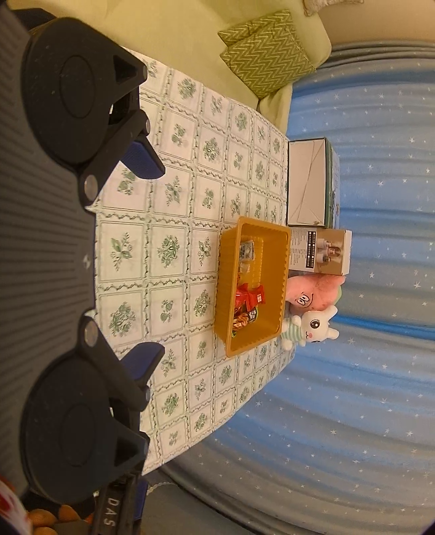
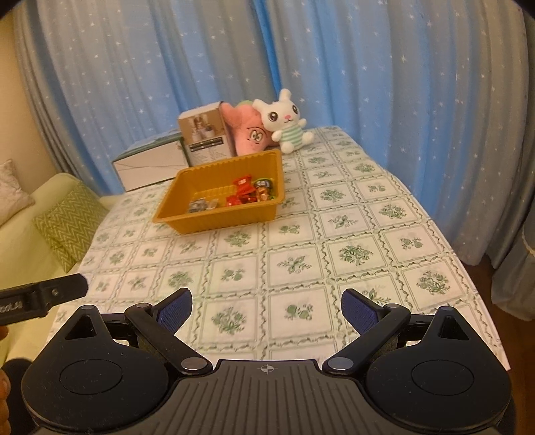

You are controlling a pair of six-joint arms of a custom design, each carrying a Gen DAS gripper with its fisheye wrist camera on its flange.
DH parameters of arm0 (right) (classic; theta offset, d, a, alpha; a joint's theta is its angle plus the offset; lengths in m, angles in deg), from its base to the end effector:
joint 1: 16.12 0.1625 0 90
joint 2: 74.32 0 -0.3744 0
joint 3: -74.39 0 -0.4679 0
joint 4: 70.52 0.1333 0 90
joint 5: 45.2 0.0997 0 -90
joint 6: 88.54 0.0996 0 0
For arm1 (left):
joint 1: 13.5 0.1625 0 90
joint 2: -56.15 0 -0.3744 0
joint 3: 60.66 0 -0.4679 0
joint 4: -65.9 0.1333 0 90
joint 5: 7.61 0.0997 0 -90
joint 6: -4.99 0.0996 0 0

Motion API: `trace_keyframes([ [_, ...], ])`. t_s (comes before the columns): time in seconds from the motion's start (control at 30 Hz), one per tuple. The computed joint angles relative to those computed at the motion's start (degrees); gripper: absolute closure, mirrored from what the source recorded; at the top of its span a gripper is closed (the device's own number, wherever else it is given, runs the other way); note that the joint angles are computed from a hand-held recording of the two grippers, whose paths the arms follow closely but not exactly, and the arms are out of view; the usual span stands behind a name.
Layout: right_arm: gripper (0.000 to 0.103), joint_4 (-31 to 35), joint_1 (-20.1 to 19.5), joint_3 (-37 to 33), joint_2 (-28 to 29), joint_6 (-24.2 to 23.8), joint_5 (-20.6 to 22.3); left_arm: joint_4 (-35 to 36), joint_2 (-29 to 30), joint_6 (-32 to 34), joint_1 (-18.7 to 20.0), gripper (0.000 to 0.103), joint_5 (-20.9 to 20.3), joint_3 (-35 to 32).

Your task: Organize snacks

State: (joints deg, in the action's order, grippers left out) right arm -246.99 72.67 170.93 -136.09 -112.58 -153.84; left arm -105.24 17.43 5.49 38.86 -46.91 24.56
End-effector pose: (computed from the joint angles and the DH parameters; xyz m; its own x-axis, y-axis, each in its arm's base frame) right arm 0.0867 -0.6993 0.2453 -0.8657 -0.0051 0.5006 -0.3718 0.6762 -0.6360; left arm -0.2805 -0.7082 0.0621 -0.7658 0.0442 -0.6416 0.5091 0.6511 -0.5628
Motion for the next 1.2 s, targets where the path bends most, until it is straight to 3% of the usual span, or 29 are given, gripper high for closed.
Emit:
trace_keyframes([
  [0.23, 0.008, 0.6, 1.7, 4.1, -4.6, -1.1, -0.7, -2.1, -3.1, -1.0, -2.3, 0.000, 3.0, 4.2],
  [0.63, 0.008, -0.2, 4.1, 9.5, -10.2, -4.2, -0.5, -2.6, -7.4, -1.7, -4.9, 0.000, 2.0, 10.4],
  [1.2, 0.008, -1.0, 4.3, 10.9, -10.8, -5.6, -1.0, -4.5, -8.9, -1.1, -5.7, 0.000, 2.7, 13.4],
])
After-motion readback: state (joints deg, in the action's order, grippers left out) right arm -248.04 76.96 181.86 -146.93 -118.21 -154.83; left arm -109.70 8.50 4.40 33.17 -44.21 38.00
